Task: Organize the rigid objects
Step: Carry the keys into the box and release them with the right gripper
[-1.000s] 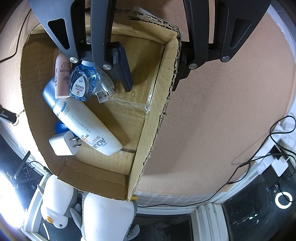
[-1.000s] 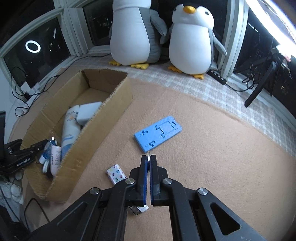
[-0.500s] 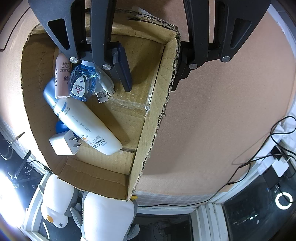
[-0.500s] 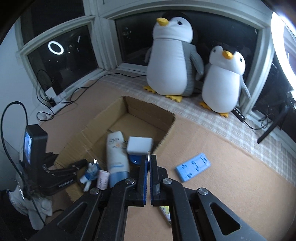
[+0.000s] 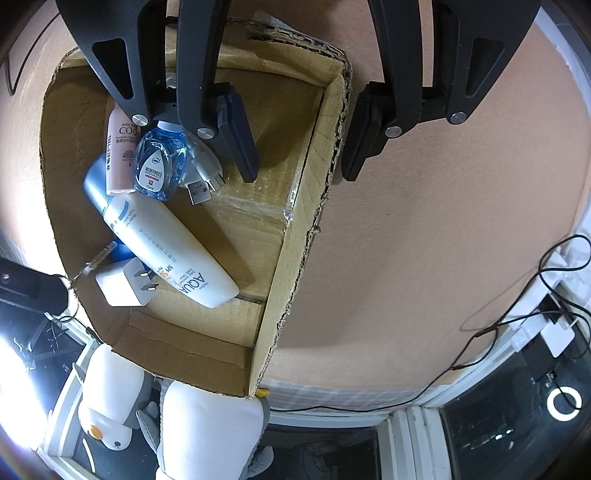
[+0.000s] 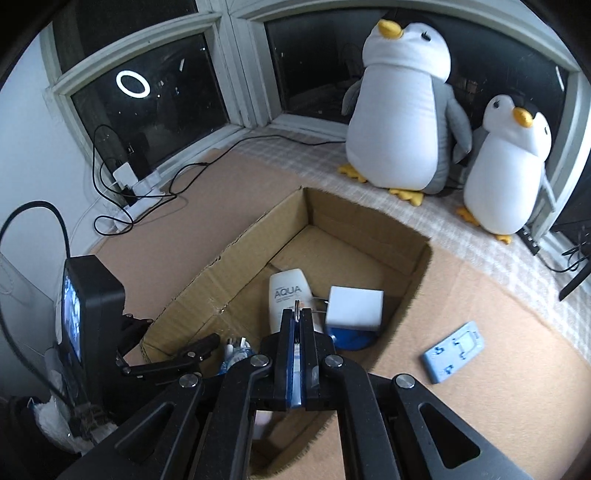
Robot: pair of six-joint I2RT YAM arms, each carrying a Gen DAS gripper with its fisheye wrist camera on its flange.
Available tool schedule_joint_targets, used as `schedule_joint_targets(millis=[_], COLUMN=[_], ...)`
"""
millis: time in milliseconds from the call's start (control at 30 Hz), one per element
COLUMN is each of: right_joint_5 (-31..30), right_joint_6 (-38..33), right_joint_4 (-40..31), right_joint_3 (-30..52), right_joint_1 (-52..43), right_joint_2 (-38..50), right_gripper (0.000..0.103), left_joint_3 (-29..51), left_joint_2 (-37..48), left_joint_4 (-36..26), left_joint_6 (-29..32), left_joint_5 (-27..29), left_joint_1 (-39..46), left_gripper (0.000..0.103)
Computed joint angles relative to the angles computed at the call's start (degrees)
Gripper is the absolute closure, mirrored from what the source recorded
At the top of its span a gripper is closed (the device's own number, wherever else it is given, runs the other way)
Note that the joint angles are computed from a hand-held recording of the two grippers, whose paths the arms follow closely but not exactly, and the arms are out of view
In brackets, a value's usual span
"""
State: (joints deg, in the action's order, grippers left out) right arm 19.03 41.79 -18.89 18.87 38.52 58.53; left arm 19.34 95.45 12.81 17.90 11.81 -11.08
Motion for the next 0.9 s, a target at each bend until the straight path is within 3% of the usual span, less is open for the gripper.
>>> schedule_joint_targets(millis=[400,467,533,900], right_joint_5=[-2.06,-3.42,-1.71,-0.97], right_joint_6=[-1.96,-2.33,-1.26,1.15], right_joint_4=[4.72,4.63,4.28,-0.93], right_joint_3=[0.66,0.99,0.69,-2.90], right_joint_1=[-1.86,-2.62,-1.85,-2.93], right_joint_2=[6.31,6.80,5.99,-3.06], right_gripper=[0.101,0.088,0.049,0.046], left_joint_3=[0.20,0.17,0.17,0.01], left_joint_2=[0.36,0.32,0.42,0.18], left_joint_4=[0.13,0.17,0.26,0.31], left_joint_6=[0.74,0.80,1.05,1.31], left_joint_5=[0.42,0.36,0.46,0.35], left_joint_1=[0.78,0.77,1.00,1.11], left_gripper=[0.057,0.057,0.057,0.057])
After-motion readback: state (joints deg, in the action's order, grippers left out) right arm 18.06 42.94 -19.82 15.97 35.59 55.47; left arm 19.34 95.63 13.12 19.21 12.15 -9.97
